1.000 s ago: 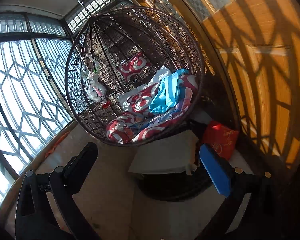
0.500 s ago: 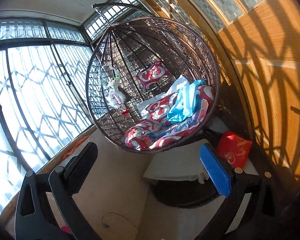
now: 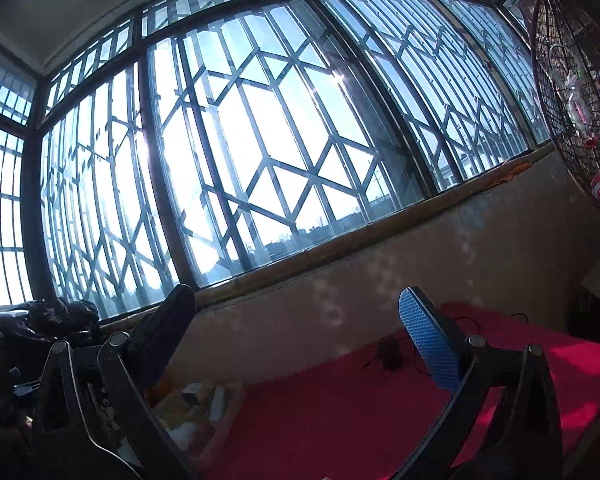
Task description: Organize objects
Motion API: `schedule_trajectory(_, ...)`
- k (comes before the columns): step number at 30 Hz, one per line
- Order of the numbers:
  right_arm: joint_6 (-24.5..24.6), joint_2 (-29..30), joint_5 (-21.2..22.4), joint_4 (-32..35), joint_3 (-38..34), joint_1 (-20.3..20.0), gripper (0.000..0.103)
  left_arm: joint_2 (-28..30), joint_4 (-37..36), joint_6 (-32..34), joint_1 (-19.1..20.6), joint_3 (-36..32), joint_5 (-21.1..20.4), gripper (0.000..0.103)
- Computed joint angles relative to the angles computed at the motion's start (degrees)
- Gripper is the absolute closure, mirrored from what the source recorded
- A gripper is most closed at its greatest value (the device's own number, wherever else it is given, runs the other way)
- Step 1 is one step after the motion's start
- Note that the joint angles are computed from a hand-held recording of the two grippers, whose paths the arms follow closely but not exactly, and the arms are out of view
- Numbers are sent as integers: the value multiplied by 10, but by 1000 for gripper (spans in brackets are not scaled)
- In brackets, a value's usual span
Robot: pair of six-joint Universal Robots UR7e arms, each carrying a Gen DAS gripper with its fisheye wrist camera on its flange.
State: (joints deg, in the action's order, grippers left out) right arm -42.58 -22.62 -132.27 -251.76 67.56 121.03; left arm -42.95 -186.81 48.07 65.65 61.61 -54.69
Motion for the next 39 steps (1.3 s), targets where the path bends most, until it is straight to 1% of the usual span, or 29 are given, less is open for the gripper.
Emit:
schedule_trajectory(2, 28, 37, 7, 62, -34, -8, 0, -18, 70, -48, 4, 35, -5, 0)
schedule_trajectory(5, 60, 88, 3, 126, -83, -19, 0, -35, 128, -91, 6, 71, -9, 0)
schedule_trajectory(7, 61, 110, -7, 161, -104, -24, 0, -48, 172, -118, 9, 85, -21, 0)
schedule_trajectory(9, 56, 125, -21, 186, -123, -27, 0, -49, 199, -136, 10, 85, -27, 0)
schedule_trajectory(12, 72, 129, -41, 221, -127, -28, 0, -51, 211, -151, 12, 90, -32, 0)
schedule_trajectory(13, 78, 124, -50, 225, -118, -26, 0, -50, 214, -154, 12, 89, -32, 0)
schedule_trajectory(16, 91, 117, -61, 228, -107, -26, 0, -44, 212, -153, 14, 86, -27, 0)
schedule_trajectory(18, 95, 116, -68, 227, -106, -26, 0, -40, 215, -154, 15, 83, -23, 0)
schedule_trajectory(22, 122, 109, -74, 237, -96, -29, 0, -35, 233, -158, 18, 77, -17, 0)
schedule_trajectory(39, 143, 101, -71, 256, -82, -34, 0, -30, 245, -160, 21, 71, -19, 0)
